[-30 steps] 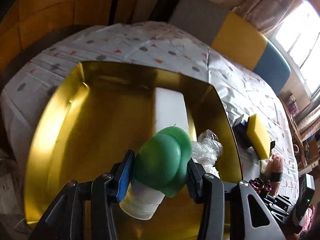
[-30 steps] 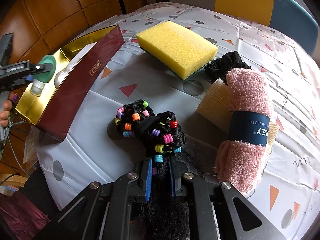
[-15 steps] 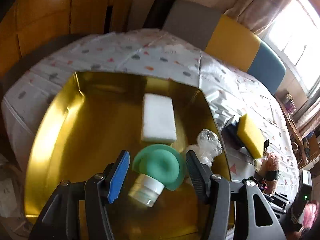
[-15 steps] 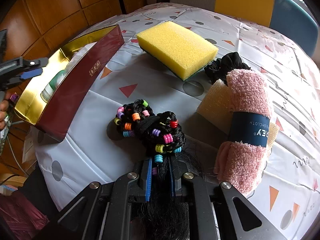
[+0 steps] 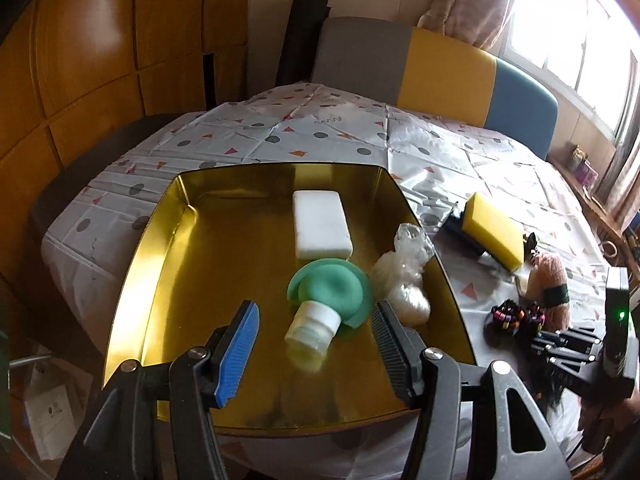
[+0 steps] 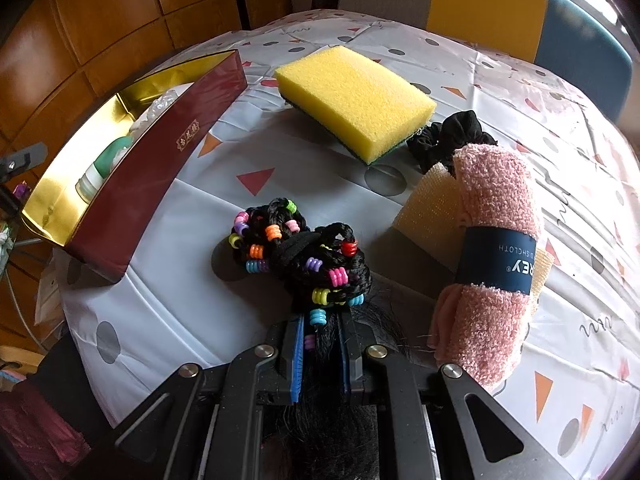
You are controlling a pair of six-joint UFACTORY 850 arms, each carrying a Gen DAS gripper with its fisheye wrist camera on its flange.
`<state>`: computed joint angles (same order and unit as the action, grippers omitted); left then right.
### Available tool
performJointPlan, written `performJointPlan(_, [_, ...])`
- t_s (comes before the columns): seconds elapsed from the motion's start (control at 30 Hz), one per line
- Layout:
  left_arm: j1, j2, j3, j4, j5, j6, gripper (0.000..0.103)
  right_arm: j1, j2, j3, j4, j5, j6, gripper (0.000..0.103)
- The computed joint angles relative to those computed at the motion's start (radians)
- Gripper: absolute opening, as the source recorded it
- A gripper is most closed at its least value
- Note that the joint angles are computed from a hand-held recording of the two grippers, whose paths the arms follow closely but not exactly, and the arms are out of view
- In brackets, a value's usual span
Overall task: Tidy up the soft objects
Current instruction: 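Carry the beaded black hair tie into the gold tray and release with the right gripper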
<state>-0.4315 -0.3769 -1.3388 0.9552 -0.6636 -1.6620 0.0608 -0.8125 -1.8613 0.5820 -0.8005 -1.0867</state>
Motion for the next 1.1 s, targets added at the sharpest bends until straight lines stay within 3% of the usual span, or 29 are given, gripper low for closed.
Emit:
performJointPlan(0.37, [0.002,0.029,0.042,0.011,0.007,-0.029,0.059,0.008,0.025,0.036,-0.004,0.039,0.035,0.013])
performJointPlan(0.73, [0.019,0.057,0.085,0.021,0.021,-0.08,0.059,0.001,0.072,0.053,0.12,0.013,-0.051,0.012])
performJointPlan(0.93, [0.037,0.103,0.132,0.075,-0.006,-0.181,0.059,0.026,0.108,0.03,0.252,-0.058,-0.202,0.012])
performJointPlan(1.1, [0.053,0.142,0.168,0.097,-0.036,-0.239,0.059,0.099,0.117,-0.008,0.288,-0.129,-0.334,0.012])
